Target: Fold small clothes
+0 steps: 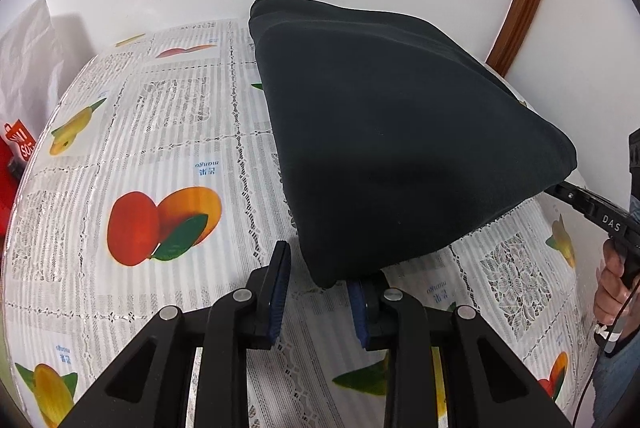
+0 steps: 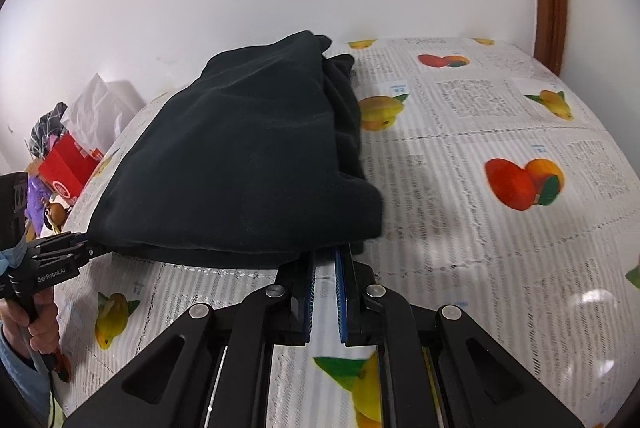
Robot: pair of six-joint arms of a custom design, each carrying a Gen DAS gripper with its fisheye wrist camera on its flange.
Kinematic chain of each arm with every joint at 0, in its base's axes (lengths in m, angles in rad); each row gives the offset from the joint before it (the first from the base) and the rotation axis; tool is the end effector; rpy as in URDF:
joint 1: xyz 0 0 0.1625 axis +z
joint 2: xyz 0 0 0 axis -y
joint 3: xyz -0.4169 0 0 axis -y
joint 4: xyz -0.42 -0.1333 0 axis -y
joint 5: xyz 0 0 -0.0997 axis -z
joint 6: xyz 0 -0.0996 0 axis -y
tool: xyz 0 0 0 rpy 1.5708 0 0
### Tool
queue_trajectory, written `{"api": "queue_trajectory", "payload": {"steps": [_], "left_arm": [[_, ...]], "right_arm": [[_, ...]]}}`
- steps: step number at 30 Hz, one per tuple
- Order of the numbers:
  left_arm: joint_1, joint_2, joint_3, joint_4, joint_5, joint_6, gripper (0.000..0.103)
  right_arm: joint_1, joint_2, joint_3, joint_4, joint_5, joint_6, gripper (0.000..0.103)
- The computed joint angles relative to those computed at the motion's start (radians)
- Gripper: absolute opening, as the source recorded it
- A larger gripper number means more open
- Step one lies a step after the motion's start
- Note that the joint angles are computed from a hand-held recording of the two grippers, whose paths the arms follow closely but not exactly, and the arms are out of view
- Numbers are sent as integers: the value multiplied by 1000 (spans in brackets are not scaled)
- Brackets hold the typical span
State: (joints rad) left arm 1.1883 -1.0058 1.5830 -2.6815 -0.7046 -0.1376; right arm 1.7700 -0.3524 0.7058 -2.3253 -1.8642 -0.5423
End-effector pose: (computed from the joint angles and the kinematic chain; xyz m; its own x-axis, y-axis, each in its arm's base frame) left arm -0.0649 -0.7218 0.2806 -0.7826 -0.2262 -0.5800 0.2161 0.7751 -0.5937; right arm 0.2834 -0.8756 0.1122 -0.7288 -0.5332 0.4296 -0.6519 0.7323 -0.1970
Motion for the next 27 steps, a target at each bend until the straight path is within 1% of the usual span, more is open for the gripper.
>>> {"api": "queue_trajectory", "payload": {"steps": [4,9,11,13,14,16,17,20,22,24,27], "left_arm": [[-13,-14,18,6,7,-33,26],[-51,-43,51,37,35,-86,27],[-69,-54,64,35,46,-99,35],[-97,-65,86,8,75,-97,46],[-112,-70,95,-6,89,-92,47],[-145,-82,117,-30,113,-87,50],[-163,-89,128,-30,130,-97,52],[-205,-98,144,-32,182,-113,58],[-235,-106,161,-31,221,-129,64],[-266,-116,184,-35,255,-147,68],[-310,-127,213,7,315,-203,73]], "right_arm": [[3,-29,37,-24,-17,14,10],[21,-84,110,-77,-52,2,10],[31,-107,136,-94,-64,-1,12],[41,-134,166,-109,-70,1,21],[45,-146,180,-117,-70,0,25],[58,-181,230,-162,-81,-8,43],[65,-196,253,-188,-89,-15,45],[85,-254,335,-264,-99,-34,48],[95,-287,378,-288,-109,-35,53],[105,-320,424,-324,-116,-39,58],[119,-372,499,-379,-145,-46,64]]}}
